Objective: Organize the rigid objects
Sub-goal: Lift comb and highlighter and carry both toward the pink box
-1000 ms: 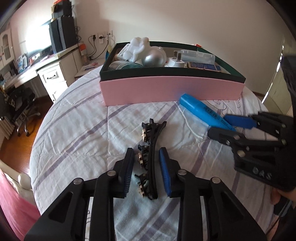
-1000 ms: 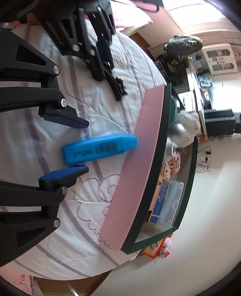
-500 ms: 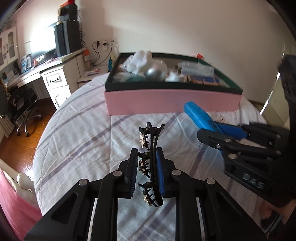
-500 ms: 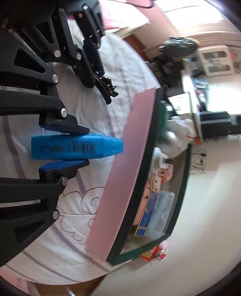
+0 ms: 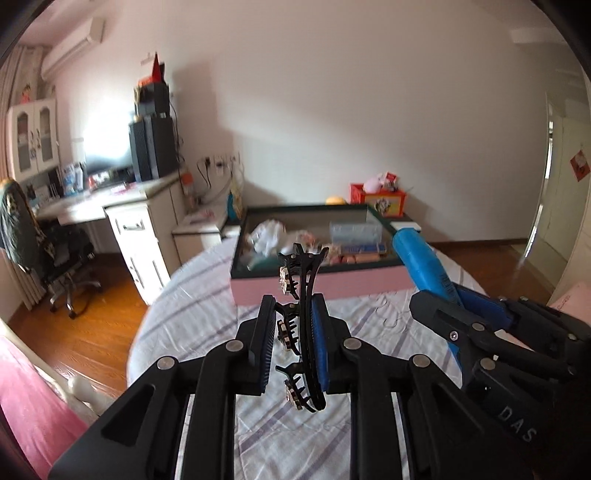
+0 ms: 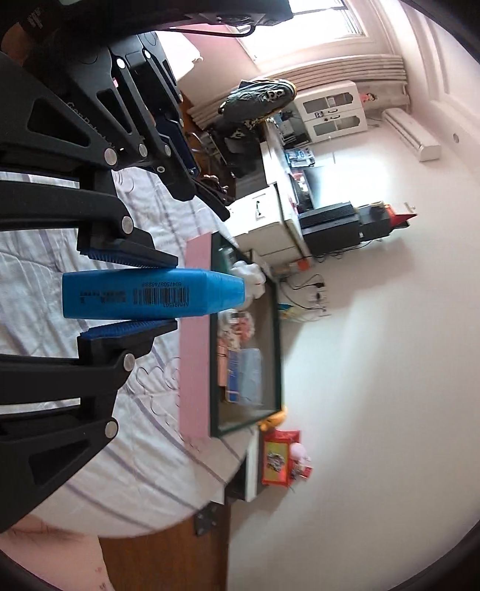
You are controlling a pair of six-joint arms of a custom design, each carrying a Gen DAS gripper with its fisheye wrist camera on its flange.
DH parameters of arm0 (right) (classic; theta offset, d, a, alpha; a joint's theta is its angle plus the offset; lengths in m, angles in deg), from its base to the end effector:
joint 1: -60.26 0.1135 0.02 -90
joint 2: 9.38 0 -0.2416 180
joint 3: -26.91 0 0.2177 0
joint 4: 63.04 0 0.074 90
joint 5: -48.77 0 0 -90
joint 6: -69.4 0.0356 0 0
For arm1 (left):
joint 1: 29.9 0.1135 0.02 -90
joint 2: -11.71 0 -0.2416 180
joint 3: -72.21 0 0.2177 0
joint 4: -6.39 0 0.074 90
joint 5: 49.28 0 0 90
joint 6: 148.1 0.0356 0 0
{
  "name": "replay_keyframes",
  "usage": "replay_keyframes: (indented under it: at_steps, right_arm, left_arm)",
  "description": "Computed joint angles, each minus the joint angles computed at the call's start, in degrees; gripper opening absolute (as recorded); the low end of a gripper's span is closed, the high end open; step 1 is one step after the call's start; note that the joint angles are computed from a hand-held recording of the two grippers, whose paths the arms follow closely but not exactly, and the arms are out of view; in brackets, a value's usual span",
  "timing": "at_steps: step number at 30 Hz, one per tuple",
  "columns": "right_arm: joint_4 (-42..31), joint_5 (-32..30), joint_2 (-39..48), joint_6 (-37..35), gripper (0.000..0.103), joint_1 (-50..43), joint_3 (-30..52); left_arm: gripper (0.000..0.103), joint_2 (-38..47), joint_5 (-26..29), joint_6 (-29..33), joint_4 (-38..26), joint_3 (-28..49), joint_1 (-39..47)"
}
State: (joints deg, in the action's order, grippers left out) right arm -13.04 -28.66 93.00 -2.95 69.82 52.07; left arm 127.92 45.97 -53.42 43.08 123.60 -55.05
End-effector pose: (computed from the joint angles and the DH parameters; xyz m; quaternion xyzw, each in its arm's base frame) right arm 0.2149 0.0283 0.0874 0.1167 0.8424 0.0310 0.5252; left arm 0.2845 -0.1372 0.0816 0.2433 0.8219 -0.1299 0.4984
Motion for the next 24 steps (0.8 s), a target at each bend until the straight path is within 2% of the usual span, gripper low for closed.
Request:
replay_keyframes:
  at_steps: [8, 13, 20, 24]
  right_arm:
    - [-17.1, 21.1, -24.8, 1.4, 0.027, 15.9, -4.9]
    - [-30.0, 31.8, -37.2, 2.6, 0.027, 26.6, -3.9]
    - [-40.0, 46.6, -42.2, 4.0, 0.028, 39.4, -0.3]
    - [-42.1, 49.3, -42.5, 4.4, 0.028, 42.2, 1.1]
  left_arm:
    - [0.019, -13.2, -0.4, -0.2, 5.6, -12.9, -0.1]
    - [0.019, -23.1, 0.9, -0.2, 6.6, -19.9, 0.9]
    - [0.019, -34.4, 2.3, 0.0, 5.2, -25.9, 2.9]
    - [0.019, -39.4, 2.6, -0.1, 4.0, -28.3, 3.4]
